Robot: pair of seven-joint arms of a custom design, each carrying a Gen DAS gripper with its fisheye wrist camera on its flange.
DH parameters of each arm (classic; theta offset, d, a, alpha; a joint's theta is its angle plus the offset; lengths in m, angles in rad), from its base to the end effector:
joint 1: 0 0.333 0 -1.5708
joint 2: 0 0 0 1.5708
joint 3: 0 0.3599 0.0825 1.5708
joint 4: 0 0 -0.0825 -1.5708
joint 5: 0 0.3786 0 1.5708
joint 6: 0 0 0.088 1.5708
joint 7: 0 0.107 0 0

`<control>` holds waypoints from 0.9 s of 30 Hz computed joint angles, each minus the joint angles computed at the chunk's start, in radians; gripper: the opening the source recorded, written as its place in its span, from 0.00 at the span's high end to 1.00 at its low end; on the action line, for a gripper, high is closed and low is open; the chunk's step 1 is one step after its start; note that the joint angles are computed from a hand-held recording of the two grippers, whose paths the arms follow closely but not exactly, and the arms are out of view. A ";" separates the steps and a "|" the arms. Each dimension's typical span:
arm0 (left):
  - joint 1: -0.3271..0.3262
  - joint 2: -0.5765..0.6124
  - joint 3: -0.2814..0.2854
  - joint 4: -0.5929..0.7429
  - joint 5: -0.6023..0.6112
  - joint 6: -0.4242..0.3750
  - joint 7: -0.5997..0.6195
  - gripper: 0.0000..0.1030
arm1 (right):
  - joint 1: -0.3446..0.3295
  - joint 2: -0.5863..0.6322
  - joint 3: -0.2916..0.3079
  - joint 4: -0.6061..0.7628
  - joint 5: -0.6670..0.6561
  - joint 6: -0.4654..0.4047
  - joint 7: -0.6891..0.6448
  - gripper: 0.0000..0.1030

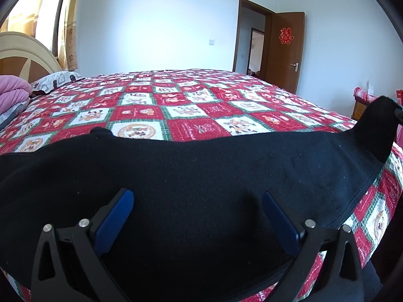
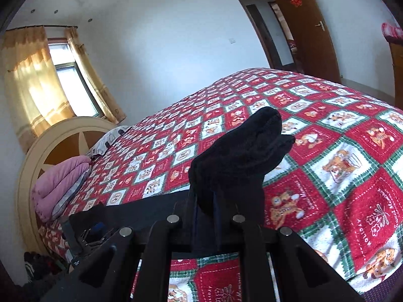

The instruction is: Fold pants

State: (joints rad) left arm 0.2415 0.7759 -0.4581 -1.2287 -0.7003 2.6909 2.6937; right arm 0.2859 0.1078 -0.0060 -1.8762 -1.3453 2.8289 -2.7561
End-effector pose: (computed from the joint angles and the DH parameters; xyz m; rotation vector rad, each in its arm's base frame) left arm 0.8181 -0.0205 0.4456 -1.1951 2.1514 -1.2728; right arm 0.5852 0.2199 0.5641 -1.0533 1.8301 -0.7217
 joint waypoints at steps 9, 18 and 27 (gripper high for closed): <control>0.019 -0.004 -0.010 0.003 -0.035 -0.031 -0.008 0.00 | 0.043 0.104 -0.008 0.137 0.128 0.022 -0.199 0.90; 0.019 0.002 -0.013 0.008 -0.062 -0.028 0.021 0.00 | 0.065 0.283 0.007 0.325 0.434 0.049 -0.547 0.90; 0.035 -0.001 -0.025 0.001 -0.105 -0.040 0.053 0.00 | 0.070 0.486 0.089 0.574 0.717 -0.016 -0.906 0.90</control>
State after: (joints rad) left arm 0.2768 0.7750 -0.4829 -1.2279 -0.8055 2.6505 2.7466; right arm 0.3562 0.5938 0.0826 -1.3026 -0.6287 2.8128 -3.6625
